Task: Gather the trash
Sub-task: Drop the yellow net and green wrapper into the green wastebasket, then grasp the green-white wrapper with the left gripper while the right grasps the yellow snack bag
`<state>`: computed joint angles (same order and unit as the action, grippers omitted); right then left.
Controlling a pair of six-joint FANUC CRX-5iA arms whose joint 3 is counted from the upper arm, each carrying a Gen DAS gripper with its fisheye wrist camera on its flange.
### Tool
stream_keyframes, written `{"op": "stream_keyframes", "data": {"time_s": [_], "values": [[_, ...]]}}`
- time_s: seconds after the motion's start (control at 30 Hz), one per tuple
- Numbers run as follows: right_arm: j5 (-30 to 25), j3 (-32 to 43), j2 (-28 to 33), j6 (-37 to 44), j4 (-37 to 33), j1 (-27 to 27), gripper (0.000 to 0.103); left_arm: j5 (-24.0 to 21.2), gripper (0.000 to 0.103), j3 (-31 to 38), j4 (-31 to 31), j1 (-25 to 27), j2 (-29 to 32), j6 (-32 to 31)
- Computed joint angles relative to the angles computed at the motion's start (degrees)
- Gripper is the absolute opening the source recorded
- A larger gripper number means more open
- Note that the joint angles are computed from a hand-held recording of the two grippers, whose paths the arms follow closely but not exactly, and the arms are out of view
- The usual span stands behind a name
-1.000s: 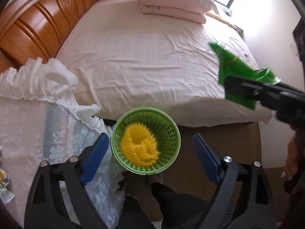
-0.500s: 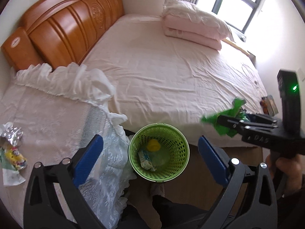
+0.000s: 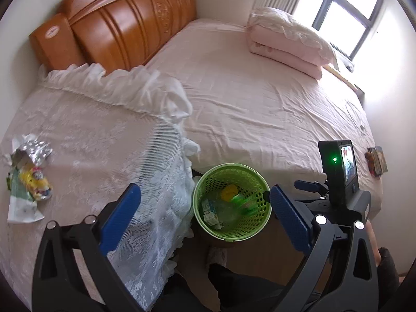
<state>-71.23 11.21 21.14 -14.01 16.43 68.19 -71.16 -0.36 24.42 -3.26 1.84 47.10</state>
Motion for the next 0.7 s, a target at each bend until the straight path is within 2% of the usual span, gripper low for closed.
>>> {"op": "stream_keyframes", "data": {"time_s": [0.1,0.37,0.57,0.7], "values": [[-2.5,1.4,-0.1,-1.6,3.1,0.9,0.099,0.7,0.095,-0.6,0.4,1.4,-0.9,0.1],[-5.5,5.4,-0.7,-2.6,10.7,2.1,0.100,2.3,0.095,-2.4,0.8,7.0,-3.6,-0.1],[-4.4,14.6,5.0,4.8,10.6,0.8,0.100,3.9,0.095,-3.9,-0.6,13.0,-5.6,1.3],[-3.8,25.7,12.0,14.4,7.4,-0.8,0.100,4.8,0.095,-3.9,-1.7,17.5,-5.6,3.2]]}}
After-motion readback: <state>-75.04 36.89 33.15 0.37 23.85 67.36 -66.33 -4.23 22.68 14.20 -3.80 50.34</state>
